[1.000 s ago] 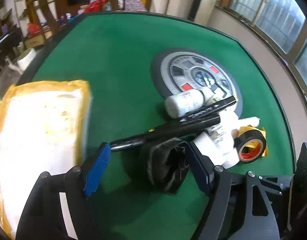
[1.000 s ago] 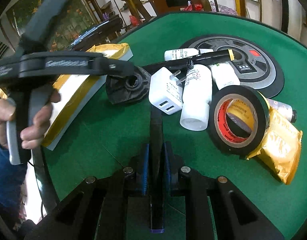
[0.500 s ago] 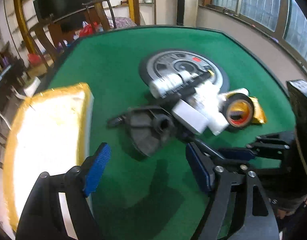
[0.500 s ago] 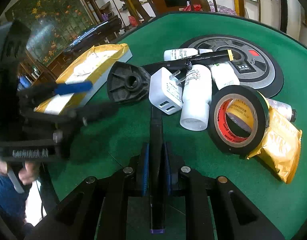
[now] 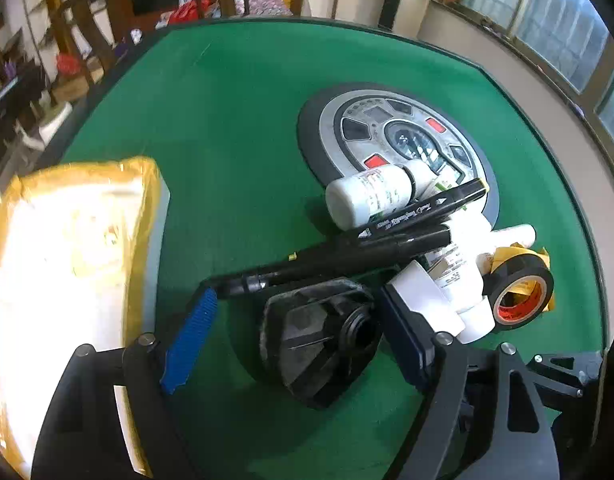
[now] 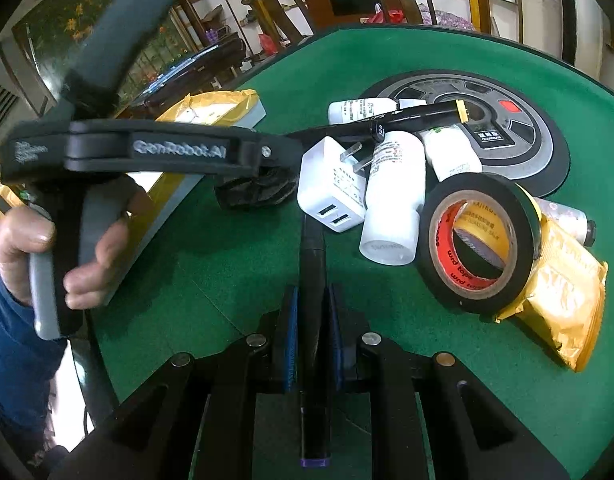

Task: Organize rigid objects
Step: 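Close the left gripper on the black fan-shaped plastic part while the right gripper holds the pen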

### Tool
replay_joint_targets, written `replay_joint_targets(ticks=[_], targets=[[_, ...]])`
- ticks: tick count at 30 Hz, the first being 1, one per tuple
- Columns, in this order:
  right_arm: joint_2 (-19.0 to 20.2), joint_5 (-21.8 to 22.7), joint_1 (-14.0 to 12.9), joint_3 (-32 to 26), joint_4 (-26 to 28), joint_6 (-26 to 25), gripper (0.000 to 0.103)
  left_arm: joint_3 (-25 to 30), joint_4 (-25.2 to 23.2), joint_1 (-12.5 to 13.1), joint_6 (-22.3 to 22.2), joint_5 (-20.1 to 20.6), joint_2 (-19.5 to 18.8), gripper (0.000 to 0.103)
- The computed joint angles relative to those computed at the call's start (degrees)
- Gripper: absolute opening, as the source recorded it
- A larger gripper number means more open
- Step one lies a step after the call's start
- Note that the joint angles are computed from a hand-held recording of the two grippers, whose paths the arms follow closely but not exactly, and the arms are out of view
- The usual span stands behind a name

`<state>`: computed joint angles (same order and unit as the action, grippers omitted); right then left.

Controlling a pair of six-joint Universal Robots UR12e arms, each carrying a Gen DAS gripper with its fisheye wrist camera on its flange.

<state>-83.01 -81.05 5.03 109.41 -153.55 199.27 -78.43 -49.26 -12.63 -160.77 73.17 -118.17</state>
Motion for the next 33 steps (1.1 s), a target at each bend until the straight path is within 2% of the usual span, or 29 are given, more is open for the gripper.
replay_joint_targets(ticks=[3, 7, 11, 14, 17, 20, 22, 25, 27, 29, 33], targets=[[-0.2, -0.3, 0.0, 0.2, 0.0, -0.3, 0.013, -1.7, -0.3, 1.4, -2.4, -3.4, 1.1, 0.078], [-0.3, -0.3, 0.0, 0.2, 0.2, -0.4, 0.013, -5.4, -1.2, 2.1, 0.8, -3.6, 3.8, 0.078], [-0.2, -0.4, 0.0, 0.1, 0.4, -0.5, 0.013, -10.1, 5.2, 2.2, 3.3, -1.4, 6.5, 0.078], [-0.3, -0.5, 0.0, 0.0, 0.5, -0.6, 0.013, -10.8, 6.6, 2.2, 3.8, -1.9, 7.1, 0.081], [-0.3, -0.6, 0.0, 0.0, 0.5, -0.6, 0.013, -8.4, 2.9, 2.0, -0.1, -2.3, 5.9, 0.081], [-0.2, -0.8, 0.1, -0.1, 0.4, -0.6, 0.013, -7.2, 0.5, 2.4, -6.5, -5.8, 5.1, 0.081], [-0.2, -0.8, 0.1, -0.1, 0.4, -0.7, 0.013, -6.6, 1.3, 2.2, -11.9, -6.1, 4.3, 0.081], [-0.2, -0.9, 0.1, -0.1, 0.4, -0.7, 0.013, -6.3, 4.5, 1.5, -17.7, -3.6, 3.5, 0.081], [-0.1, -0.9, 0.1, -0.1, 0.3, -0.7, 0.013, -5.4, 3.4, 1.3, -19.9, -3.6, 2.7, 0.081], [-0.1, -0.9, 0.1, -0.1, 0.3, -0.7, 0.013, -5.2, 4.7, 0.8, -21.2, -1.9, 2.4, 0.081], [0.0, -0.9, 0.0, -0.2, 0.1, -0.8, 0.013, -5.3, 4.7, 0.4, -17.8, 0.3, 2.5, 0.08]])
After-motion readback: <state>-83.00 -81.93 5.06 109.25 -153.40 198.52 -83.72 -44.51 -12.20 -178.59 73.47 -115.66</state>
